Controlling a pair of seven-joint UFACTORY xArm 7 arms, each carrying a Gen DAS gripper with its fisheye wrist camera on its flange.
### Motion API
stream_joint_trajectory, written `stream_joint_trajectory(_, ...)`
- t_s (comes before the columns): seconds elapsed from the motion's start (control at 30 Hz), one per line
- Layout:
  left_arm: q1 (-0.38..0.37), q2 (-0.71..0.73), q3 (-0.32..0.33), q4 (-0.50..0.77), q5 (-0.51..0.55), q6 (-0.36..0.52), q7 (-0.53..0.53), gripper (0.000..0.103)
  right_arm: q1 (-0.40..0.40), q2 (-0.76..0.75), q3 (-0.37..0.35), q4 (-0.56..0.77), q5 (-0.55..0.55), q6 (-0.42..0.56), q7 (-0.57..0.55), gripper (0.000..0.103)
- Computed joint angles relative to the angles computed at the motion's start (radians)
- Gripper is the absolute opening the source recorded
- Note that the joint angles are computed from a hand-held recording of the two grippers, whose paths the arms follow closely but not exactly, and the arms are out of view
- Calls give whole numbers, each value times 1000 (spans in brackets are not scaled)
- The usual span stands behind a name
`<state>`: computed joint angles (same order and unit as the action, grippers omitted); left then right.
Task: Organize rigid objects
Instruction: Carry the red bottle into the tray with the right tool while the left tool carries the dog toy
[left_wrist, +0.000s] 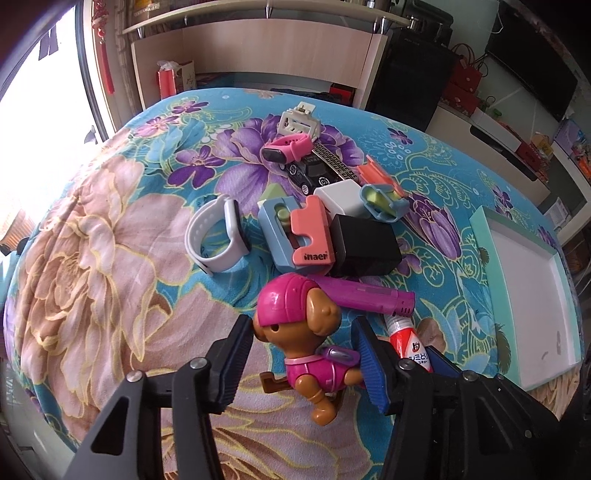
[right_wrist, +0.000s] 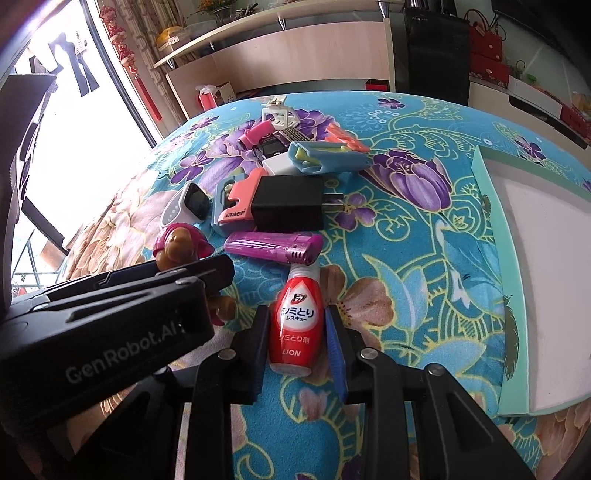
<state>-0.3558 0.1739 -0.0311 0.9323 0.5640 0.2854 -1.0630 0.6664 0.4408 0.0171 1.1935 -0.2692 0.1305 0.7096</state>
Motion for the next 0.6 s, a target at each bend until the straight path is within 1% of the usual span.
stream_joint_trajectory(0.07,-13,-10,5,10,31,10,-26,59,8,-24,-19,-32,-1,-28,23,30)
stream_joint_trajectory(0.13,-16,-17,-2,23,46,15,-33,59,39,-49,-65,-58,-24,-44,60,30)
stream_joint_trajectory(0.27,-20,-13,-24,64,33,28,-12,59,52,-100,-112,-117,-56,-91,114,30)
stream_joint_trajectory(0.3,-26,-8,-26,79,36,32,-14,59,79,-115,-150,-130,-77,-95,143,30)
stream_joint_trajectory(0.37,-37,7,-30,118,38,44,-14,59,151,-141,-259,-142,-158,-83,232,30)
stream_joint_trajectory(0.43,-43,30,-40,163,12,49,12,59,209,-170,-355,-145,-259,-54,328,30)
stream_joint_trajectory(0.5,-57,60,-44,215,-15,63,36,59,220,-200,-402,-149,-336,-21,401,30)
stream_joint_trajectory(0.6,-90,108,-39,298,-37,89,55,59,196,-235,-426,-144,-417,37,462,30)
